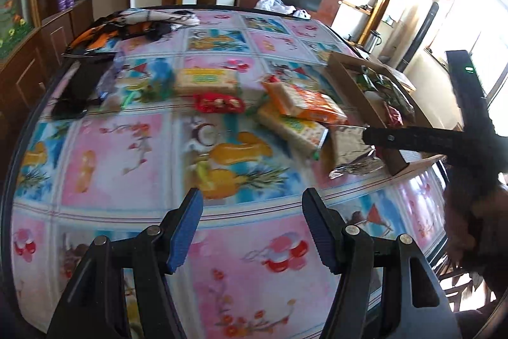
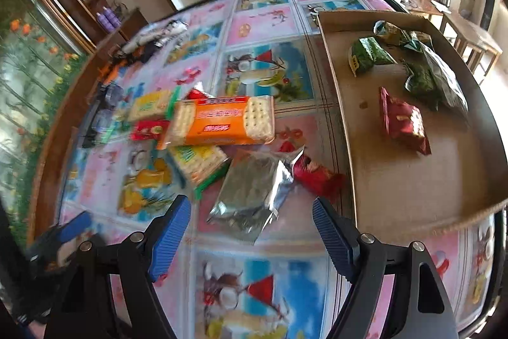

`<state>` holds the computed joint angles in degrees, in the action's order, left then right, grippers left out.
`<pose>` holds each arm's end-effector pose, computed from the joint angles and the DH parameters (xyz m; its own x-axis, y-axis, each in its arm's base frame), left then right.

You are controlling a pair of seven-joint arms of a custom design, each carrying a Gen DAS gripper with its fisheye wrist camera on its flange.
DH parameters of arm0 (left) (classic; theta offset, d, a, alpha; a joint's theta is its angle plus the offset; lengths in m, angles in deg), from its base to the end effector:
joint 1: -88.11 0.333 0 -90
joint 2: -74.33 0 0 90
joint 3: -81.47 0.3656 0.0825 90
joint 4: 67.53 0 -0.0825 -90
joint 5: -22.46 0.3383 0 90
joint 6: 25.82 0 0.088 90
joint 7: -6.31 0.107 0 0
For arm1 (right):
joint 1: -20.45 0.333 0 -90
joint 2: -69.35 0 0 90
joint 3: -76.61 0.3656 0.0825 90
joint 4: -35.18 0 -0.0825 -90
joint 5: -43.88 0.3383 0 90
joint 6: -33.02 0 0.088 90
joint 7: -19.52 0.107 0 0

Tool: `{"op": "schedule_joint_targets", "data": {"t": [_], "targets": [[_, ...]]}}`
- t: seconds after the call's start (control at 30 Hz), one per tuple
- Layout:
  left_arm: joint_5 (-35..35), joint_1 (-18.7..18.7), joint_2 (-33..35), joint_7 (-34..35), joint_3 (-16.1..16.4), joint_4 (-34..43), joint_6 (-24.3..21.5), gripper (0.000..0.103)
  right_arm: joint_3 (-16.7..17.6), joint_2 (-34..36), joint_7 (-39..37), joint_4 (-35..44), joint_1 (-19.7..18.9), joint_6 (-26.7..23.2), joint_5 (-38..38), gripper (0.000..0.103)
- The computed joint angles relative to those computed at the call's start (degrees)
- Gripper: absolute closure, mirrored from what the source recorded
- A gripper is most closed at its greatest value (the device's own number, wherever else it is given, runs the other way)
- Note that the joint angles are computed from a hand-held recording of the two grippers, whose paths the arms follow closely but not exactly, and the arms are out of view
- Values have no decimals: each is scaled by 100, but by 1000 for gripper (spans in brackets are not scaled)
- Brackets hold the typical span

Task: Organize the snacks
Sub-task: 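Move both grippers back to the snack pile on the tablecloth, then grasp a silver foil packet with the left gripper while the right grasps a red candy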

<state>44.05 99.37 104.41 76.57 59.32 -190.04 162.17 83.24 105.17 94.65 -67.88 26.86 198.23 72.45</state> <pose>0.5999 -0.1244 0.3333 -0.1915 -0.9584 0.2119 -0.8043 0.0295 -0.5934 0.6775 0.1141 0.3194 0.0571 -0.9596 -0.2754 -0.9044 0.0671 -0.4214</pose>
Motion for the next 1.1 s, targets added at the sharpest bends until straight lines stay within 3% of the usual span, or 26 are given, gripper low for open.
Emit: {"op": "schedule_joint_targets", "data": {"t": [0.1,0.17,0.23,0.37,0.43,0.5,0.6,0.73,0.77,0.93,1.1], "targets": [[0,87,-70,-33,38,-119,51,39,-250,277,227,375,212,-171,-250,20],[4,96,-118,-60,112,-186,76,39,-283,454,278,603,262,-294,-390,42],[14,104,-153,-84,178,-242,112,39,-308,564,319,720,330,-370,-514,51],[9,140,-144,-160,213,-248,88,39,412,590,-322,642,-69,-429,-167,52],[26,221,-110,-154,135,-209,30,38,1018,606,-1106,705,-438,-988,150,52],[42,244,-92,-127,103,-191,29,38,1250,531,-1495,642,-589,-1241,418,52],[50,331,-28,-91,-10,-136,-24,38,999,360,-1597,599,-486,-998,696,50],[14,427,51,-29,-158,-69,-97,38,-376,441,-511,1012,314,-858,-65,48],[5,423,51,-15,-163,-64,-103,38,-500,537,-291,1180,331,-970,-189,48],[-38,357,56,35,-148,-36,-106,38,-802,963,346,1782,375,-1315,-855,49],[-88,438,99,79,-246,-21,-177,38,-723,1029,499,1735,265,-1419,-1101,49]]}}
